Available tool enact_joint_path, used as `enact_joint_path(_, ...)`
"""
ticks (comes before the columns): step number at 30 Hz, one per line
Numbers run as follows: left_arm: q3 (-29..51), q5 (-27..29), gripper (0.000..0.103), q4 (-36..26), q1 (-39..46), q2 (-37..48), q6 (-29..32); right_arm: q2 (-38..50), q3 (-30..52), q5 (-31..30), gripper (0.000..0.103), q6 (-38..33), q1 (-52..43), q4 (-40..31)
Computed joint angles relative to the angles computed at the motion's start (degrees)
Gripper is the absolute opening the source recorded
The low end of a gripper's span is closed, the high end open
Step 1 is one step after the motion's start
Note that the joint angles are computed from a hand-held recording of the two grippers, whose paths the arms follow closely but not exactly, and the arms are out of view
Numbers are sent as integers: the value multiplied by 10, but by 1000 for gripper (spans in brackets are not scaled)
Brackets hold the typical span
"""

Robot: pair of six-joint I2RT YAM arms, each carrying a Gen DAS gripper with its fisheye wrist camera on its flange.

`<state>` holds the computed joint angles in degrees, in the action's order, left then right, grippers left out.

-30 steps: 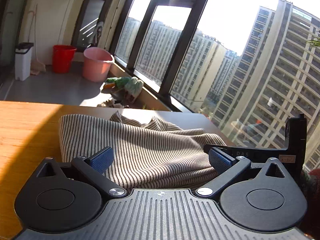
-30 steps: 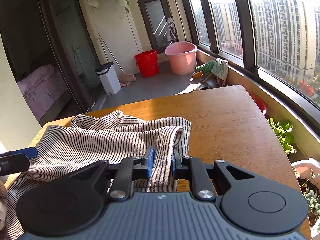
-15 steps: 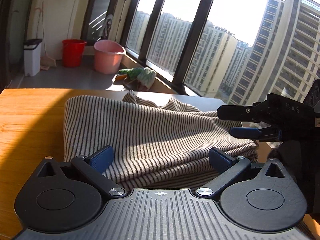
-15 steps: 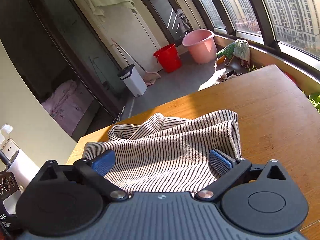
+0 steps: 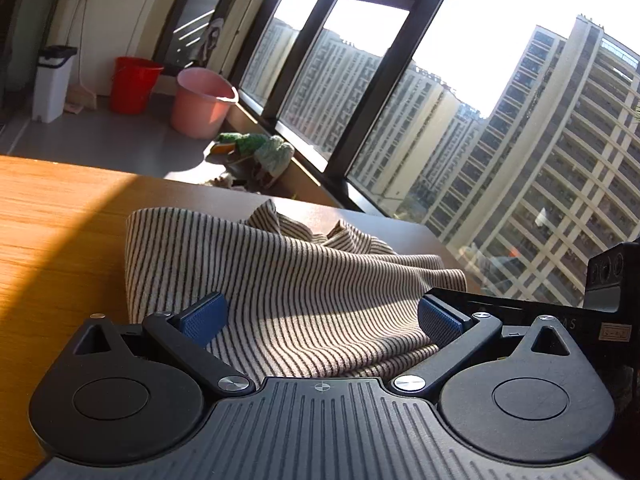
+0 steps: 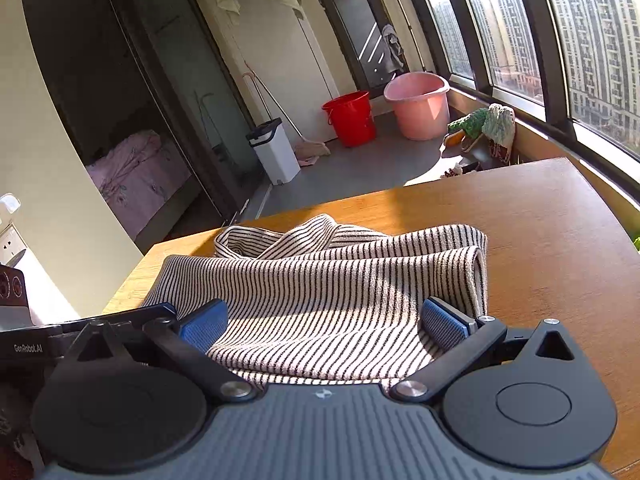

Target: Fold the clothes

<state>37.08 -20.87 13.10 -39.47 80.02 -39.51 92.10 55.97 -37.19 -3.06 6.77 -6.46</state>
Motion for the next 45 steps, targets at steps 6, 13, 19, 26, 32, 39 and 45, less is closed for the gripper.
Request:
enact_joint_path(6,-11,-11,103,17,-7,-2,4,16,107,41,91,-40,30,-49)
enact_joint_path(13,-36,-6,103,46,-5,-16,-3,194,322,148,72,-74,86,-160)
enact_joint_path(19,-70,-15,103,15,16,-112,-48,122,236,106,72,-53,20,-78)
enact_joint_path(26,19,131,103,-173,160,-93,-89,121,214,35,78,-54,-64,-141)
enact_joint_path(32,40,158,103,-155,175,-50,-74,158,206,0,80,-40,-62,-106)
enact_joint_path(39,62,120,73,-145,153,-12,-30,169,199,-19,60,-68,-35,-80)
enact_joint_path(45,60,86,30,-133,142,-24,8,161,214,-55,34,-89,-38,-105)
